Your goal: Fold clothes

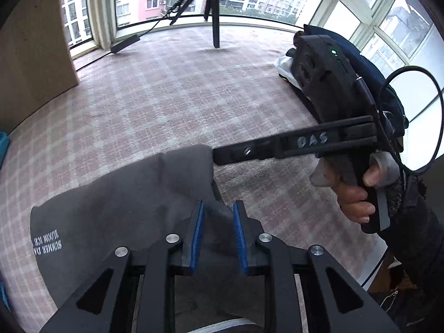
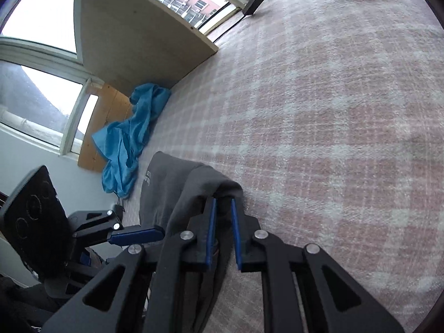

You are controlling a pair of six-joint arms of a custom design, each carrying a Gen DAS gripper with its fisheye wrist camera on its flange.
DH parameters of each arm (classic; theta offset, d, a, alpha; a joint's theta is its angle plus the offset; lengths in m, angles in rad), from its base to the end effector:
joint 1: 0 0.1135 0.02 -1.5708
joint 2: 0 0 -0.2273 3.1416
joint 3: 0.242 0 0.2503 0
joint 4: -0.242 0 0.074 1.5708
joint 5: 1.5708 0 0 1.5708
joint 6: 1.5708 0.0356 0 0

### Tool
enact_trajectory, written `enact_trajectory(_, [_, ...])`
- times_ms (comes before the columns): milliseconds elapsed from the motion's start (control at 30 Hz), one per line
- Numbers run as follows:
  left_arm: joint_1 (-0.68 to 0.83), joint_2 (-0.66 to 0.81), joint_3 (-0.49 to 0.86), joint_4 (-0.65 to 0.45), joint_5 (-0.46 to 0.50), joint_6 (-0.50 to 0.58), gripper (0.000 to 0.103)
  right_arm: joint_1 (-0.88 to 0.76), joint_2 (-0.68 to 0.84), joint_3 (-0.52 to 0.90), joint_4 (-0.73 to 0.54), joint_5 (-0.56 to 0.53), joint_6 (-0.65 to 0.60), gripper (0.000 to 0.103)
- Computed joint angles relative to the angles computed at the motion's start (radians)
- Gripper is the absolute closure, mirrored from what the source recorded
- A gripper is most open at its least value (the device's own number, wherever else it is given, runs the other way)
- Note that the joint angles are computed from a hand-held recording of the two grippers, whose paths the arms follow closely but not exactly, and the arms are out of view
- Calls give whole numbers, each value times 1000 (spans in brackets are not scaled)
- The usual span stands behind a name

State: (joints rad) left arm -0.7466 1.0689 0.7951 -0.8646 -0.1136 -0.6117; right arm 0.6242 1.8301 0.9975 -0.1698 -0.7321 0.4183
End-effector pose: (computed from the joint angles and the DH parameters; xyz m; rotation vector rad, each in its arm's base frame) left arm 0.1544 -0.1374 0.2055 0.1497 2.7198 -0.2553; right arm 0.2622 0.2182 0.1091 -0.5824 2.6740 1.2997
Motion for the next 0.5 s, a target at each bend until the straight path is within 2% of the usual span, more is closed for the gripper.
enact_trajectory(67, [5,84,24,25,-33,30,69,17,33,31,-13,-7,-9,90])
enact_trajectory(100, [8,126,37,37,-50,44,75,21,40,39,-20,-8,-15,90])
enact_trajectory(133, [25,127,23,50,-42,50,95,23,37,43,-37,1,-26,90])
enact_trajectory(200, [65,116,-13,75,-19,60,98,14,19,38,-76,11,-62,90])
enact_trajectory(233, [93,65,-46,87,12,54,98,8,4,30,-88,15,-73,90])
enact_trajectory(367, [112,-149,-85,-5,8,18,98,1,-8,40,-127,-8,-104,90])
enact_trajectory(500, [74,-197,-59,-74,-26,1,98,32,29,109,-148,-41,-108,90])
